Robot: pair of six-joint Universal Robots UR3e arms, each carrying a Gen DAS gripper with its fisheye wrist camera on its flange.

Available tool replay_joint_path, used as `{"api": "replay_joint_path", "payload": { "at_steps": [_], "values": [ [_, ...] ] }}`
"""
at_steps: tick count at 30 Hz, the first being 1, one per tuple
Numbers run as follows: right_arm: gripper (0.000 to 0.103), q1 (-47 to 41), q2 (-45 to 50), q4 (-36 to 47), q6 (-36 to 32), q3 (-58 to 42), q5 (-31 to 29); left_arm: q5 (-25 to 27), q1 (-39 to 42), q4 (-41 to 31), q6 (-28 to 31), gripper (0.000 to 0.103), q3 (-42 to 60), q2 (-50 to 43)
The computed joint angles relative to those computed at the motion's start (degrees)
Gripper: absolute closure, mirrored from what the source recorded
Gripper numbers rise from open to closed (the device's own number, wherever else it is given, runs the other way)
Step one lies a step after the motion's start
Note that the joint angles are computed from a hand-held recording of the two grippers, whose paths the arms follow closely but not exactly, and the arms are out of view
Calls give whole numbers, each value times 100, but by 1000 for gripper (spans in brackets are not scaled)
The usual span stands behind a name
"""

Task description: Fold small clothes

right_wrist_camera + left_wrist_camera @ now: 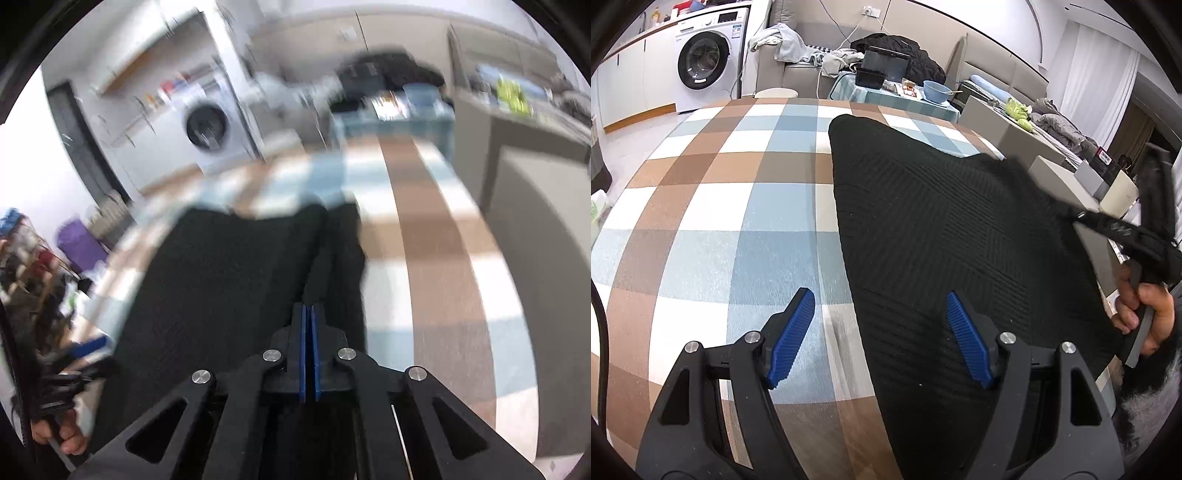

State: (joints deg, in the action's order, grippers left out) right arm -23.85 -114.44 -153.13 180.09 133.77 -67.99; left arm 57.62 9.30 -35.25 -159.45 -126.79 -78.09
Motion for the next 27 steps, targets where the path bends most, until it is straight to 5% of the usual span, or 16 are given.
{"api": "replay_joint_path", "payload": {
  "at_steps": [5, 8, 12, 15, 17, 19, 22, 25, 27],
  "values": [
    [100, 257, 616, 651, 302, -497, -728, 46, -40, 96, 13, 31, 33, -83],
    [90, 442, 546, 513, 469, -550, -999, 132, -87, 184, -80, 31, 75, -179],
    [85, 203, 137, 807, 365, -610, -283, 108, -85, 259, -128, 31, 102, -260],
    [72, 380, 781, 1088, 266, -984, -33, 93, -104, 230, -121, 31, 116, -268],
    [73, 649, 1341, 1104, 440, -1301, -351, 124, -142, 229, -117, 31, 120, -257],
    [97, 804, 1644, 1006, 645, -1491, -599, 115, -136, 207, -107, 31, 108, -202],
    [98, 814, 1228, 43, 416, -1104, -240, 148, -148, 184, -96, 31, 122, -152],
    [96, 1147, 1667, 560, 634, -1623, -1095, 119, -147, 14, -56, 31, 173, -128],
    [91, 1077, 1642, 978, 746, -1640, -1159, 134, -137, -45, 17, 31, 82, 2]
  ]
}}
